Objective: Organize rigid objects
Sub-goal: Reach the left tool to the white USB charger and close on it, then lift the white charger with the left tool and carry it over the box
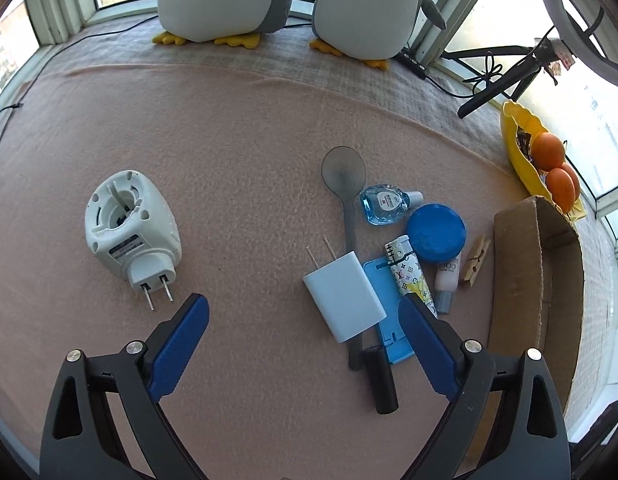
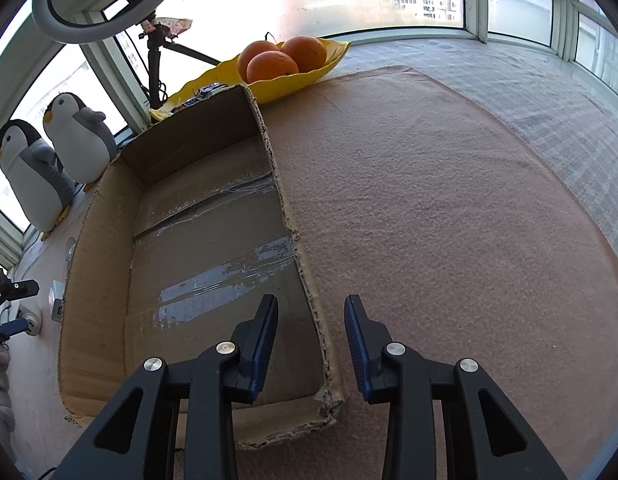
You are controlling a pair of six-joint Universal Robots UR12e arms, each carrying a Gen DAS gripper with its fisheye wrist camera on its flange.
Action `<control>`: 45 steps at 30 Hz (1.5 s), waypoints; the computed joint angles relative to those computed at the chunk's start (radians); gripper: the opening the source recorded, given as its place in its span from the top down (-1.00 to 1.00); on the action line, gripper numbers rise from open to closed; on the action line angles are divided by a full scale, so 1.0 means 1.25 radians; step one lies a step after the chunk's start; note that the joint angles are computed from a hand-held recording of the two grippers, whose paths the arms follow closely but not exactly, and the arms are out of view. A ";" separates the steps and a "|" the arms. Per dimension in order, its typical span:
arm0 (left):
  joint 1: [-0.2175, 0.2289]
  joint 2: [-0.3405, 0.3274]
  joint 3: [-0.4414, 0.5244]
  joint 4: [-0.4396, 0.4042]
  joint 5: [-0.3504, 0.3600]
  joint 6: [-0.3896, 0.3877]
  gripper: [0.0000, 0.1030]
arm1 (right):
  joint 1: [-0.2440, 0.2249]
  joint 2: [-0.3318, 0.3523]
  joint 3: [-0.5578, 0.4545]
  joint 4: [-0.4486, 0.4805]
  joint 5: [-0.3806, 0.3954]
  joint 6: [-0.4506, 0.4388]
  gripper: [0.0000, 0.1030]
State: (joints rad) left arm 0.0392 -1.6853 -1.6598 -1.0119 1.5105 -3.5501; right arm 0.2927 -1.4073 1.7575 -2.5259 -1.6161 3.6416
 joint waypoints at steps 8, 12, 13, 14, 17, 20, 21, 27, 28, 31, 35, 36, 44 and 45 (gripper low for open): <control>0.000 -0.025 0.020 -0.032 -0.024 -0.031 -0.42 | 0.001 0.003 0.000 -0.003 0.003 -0.002 0.40; 0.001 -0.032 0.021 -0.036 -0.027 -0.039 -0.33 | 0.000 0.003 0.000 -0.003 0.008 -0.002 0.40; 0.001 -0.034 0.022 -0.037 -0.026 -0.038 -0.27 | 0.000 0.004 -0.001 -0.003 0.009 -0.001 0.40; 0.000 -0.036 0.022 -0.035 -0.025 -0.034 -0.19 | 0.000 0.004 -0.001 -0.003 0.009 -0.001 0.40; -0.002 -0.036 0.019 -0.031 -0.020 -0.023 -0.04 | 0.000 0.004 0.000 -0.004 0.010 -0.001 0.40; -0.002 -0.033 0.014 -0.023 -0.022 -0.011 0.09 | 0.000 0.004 0.000 -0.003 0.011 -0.001 0.40; -0.001 -0.032 0.012 -0.021 -0.024 -0.007 0.14 | 0.000 0.004 0.000 -0.003 0.011 -0.001 0.40; 0.011 -0.022 -0.009 0.008 -0.051 0.016 0.31 | 0.000 0.004 0.001 -0.001 0.008 0.001 0.40; 0.012 -0.020 -0.012 0.013 -0.054 0.023 0.31 | 0.000 0.004 0.001 -0.001 0.008 0.000 0.40; 0.013 -0.014 -0.023 0.029 -0.053 0.067 0.31 | -0.001 0.003 0.001 0.000 0.008 0.000 0.40; 0.001 -0.013 -0.030 0.046 -0.013 0.141 0.33 | -0.002 0.002 0.003 0.000 0.010 0.001 0.40; -0.001 -0.013 -0.031 0.052 -0.003 0.152 0.33 | -0.002 0.002 0.003 0.001 0.011 0.002 0.40; -0.020 -0.009 -0.051 0.097 0.056 0.252 0.34 | -0.002 0.001 0.002 0.006 0.013 0.003 0.40; -0.021 -0.008 -0.056 0.108 0.061 0.259 0.34 | -0.002 0.001 0.002 0.007 0.013 0.003 0.40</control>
State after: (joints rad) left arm 0.0125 -1.6952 -1.7295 -0.8765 1.5867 -3.2260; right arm 0.2898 -1.4059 1.7594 -2.5166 -1.6002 3.6457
